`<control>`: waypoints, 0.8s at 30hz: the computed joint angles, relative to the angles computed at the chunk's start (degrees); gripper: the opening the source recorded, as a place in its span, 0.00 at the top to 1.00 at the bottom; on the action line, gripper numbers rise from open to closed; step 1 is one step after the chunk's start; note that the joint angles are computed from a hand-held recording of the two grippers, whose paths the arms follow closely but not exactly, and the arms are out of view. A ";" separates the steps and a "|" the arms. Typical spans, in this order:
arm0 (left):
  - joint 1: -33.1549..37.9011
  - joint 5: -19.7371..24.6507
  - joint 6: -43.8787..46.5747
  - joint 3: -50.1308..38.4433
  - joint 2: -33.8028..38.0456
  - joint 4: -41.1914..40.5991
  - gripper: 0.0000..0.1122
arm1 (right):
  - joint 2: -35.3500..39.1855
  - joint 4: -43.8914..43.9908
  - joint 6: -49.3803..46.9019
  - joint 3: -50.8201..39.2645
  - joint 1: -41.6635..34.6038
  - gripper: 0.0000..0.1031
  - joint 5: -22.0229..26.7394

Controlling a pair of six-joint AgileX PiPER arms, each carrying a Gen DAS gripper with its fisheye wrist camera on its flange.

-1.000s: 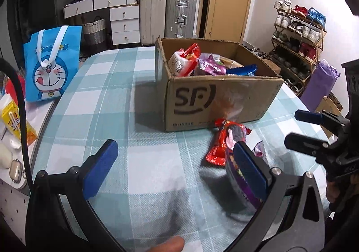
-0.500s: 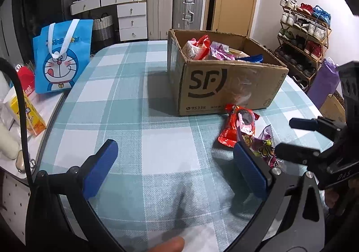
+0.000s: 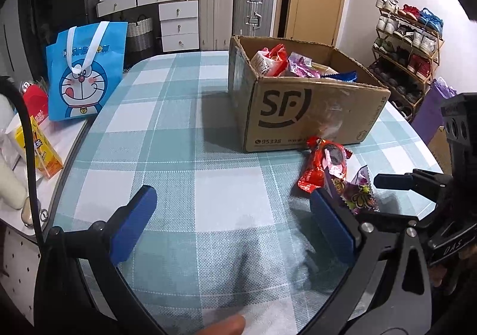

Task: Organize snacks
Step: 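Lower the right tool onto the purple candy bag and close it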

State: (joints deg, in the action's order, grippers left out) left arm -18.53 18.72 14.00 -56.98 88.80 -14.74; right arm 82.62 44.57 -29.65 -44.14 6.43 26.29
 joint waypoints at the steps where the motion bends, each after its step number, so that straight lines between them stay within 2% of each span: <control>1: -0.11 -0.12 -0.34 0.02 0.11 0.37 0.09 | 0.30 0.28 -0.38 0.00 0.12 0.01 0.04; 7: -0.65 -0.41 -0.52 -0.07 0.89 0.70 0.09 | 2.80 0.88 -0.26 -1.94 0.92 0.01 1.53; 11: -0.69 -0.79 -0.99 -0.03 0.89 0.98 0.09 | 3.91 -1.73 2.72 -3.30 2.51 0.01 1.10; 13: -0.54 -0.87 -0.45 0.02 0.75 0.42 0.09 | 4.34 -6.32 7.47 -4.00 3.76 0.01 0.30; 18: -0.20 -0.57 -0.51 -0.23 0.82 0.35 0.09 | 4.82 -9.91 11.06 -4.23 4.96 0.09 -1.76; 20: -0.21 -0.56 -0.92 -0.23 0.89 0.78 0.09 | 5.11 -5.72 7.10 -4.00 3.80 0.13 -0.90; 24: -0.07 -0.65 0.36 -0.15 0.94 -0.44 0.09 | 5.02 -3.39 4.21 -3.28 3.52 0.24 -1.08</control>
State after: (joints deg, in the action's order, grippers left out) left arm -18.60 18.07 14.36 -57.13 89.74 -15.18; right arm 87.64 41.18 -25.43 -47.41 9.95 25.21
